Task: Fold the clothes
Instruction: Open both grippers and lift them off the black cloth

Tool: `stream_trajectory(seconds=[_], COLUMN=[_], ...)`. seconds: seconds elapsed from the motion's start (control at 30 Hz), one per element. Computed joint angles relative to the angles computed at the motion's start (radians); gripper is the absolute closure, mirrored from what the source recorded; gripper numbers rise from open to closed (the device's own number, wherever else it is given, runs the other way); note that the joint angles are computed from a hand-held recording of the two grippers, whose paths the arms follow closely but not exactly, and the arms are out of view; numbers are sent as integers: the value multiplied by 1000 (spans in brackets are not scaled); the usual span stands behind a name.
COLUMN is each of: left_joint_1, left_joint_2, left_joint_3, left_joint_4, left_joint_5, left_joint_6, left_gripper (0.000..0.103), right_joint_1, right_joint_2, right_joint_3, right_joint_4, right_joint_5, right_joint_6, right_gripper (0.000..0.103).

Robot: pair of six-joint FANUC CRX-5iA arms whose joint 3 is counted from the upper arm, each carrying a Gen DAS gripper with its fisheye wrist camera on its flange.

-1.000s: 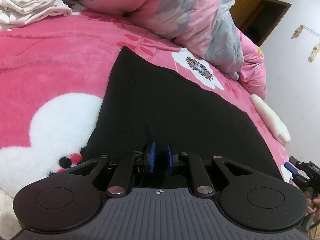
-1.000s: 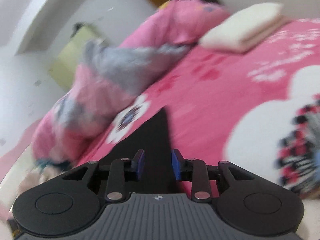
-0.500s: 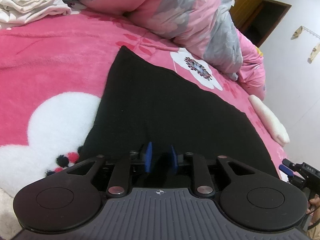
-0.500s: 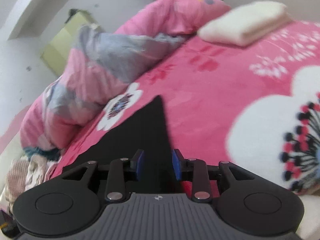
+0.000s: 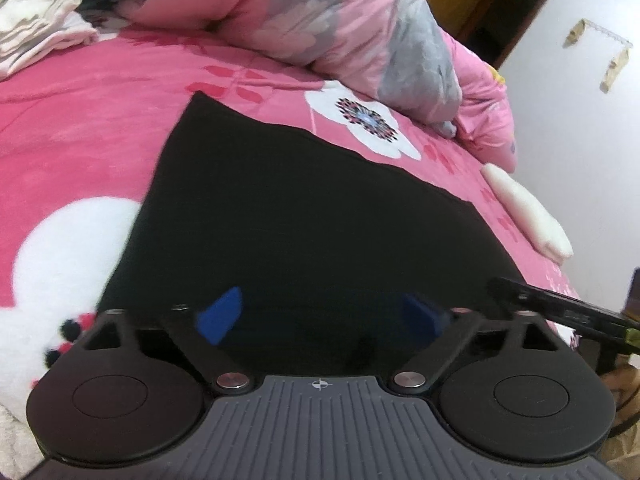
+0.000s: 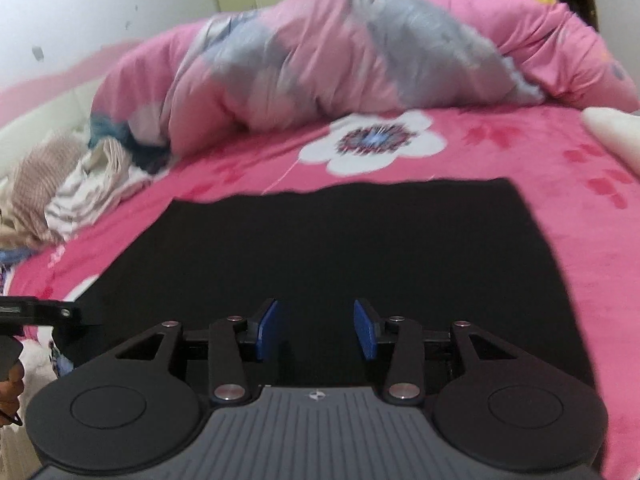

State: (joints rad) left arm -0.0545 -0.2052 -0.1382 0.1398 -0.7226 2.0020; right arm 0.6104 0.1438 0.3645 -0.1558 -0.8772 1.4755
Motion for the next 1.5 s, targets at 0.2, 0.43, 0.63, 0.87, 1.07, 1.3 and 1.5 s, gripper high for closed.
stream_trajectory(seconds=[0.2, 0.43, 0.63, 0.87, 1.07, 1.3, 1.5], left_joint_1=[-34, -44, -102, -178, -176, -180, -194], left_joint_2=[25, 39, 81, 118, 121, 120, 113], left_joint_3=[48, 86, 171, 246, 257, 262, 270], left_joint_4=[-78, -113, -237, -389, -383, -392, -408], left_joint_5=[-32, -75, -163, -244, -258, -261, -262], left_joint_6=[57, 129, 169, 289, 311, 344, 339], left_gripper=[0, 0, 0, 0, 0, 0, 0], right_joint_1=[58, 88, 100, 125, 134, 146, 155], right_joint_2=[9, -21, -25, -40, -51, -55, -64], right_joint_3=[-28, -90, -94, -128, -145, -171, -192], right_joint_4=[90, 171, 233, 312, 337, 388, 424], right_joint_5=[26, 84, 56, 46, 56, 78, 105], right_joint_6=[-48, -120, -207, -305, -316, -339, -373], right_gripper=[40, 38, 37, 27, 8, 6, 1])
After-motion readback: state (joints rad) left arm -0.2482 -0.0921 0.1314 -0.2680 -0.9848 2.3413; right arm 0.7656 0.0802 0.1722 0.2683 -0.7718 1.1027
